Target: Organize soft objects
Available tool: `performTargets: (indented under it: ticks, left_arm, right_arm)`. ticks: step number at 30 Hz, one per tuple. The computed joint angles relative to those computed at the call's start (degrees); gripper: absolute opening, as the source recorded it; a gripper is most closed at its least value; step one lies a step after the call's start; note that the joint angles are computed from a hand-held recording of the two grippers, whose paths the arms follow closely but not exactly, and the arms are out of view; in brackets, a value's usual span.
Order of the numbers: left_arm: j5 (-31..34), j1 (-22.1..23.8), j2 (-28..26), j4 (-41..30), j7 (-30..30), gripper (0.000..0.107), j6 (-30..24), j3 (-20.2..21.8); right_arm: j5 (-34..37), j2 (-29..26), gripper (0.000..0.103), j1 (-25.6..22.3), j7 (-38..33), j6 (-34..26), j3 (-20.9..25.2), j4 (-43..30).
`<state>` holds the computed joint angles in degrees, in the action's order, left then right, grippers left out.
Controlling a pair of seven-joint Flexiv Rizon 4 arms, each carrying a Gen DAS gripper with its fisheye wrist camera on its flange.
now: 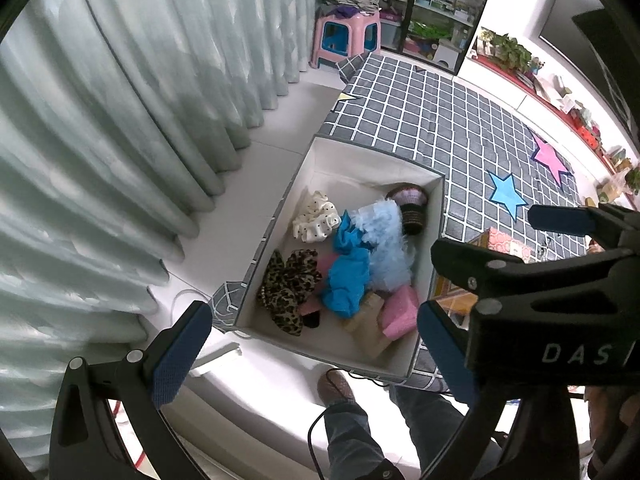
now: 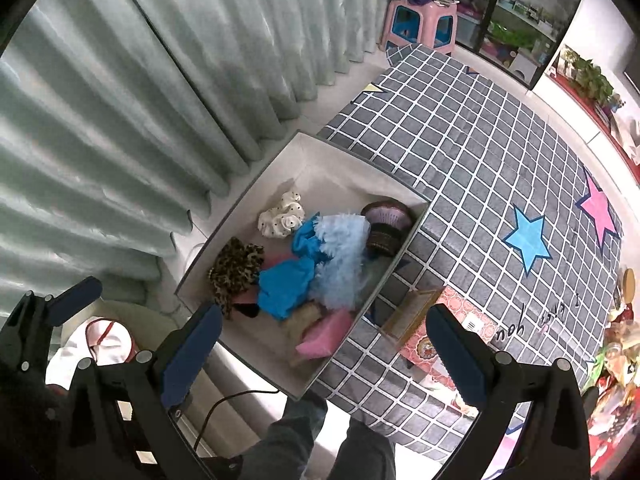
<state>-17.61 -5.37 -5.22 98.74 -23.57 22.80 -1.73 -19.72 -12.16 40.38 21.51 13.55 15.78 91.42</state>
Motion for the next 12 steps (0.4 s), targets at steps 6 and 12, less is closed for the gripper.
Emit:
performTargets:
  ticks: [6, 12]
  left_arm:
    - [0.43, 0.12, -0.23, -0.11, 0.12, 0.102, 0.27, 0.14]
    - [-0.55, 0.79, -1.41, -0.27, 1.15, 0.102, -0.58, 0.21]
  right_arm:
    - [0.17, -0.31, 0.103, 0.09, -0.03, -0.33, -0.07, -0.46]
    - [0.73, -1.48, 0.103, 0.37, -0.65, -0.01, -0.08, -0.72]
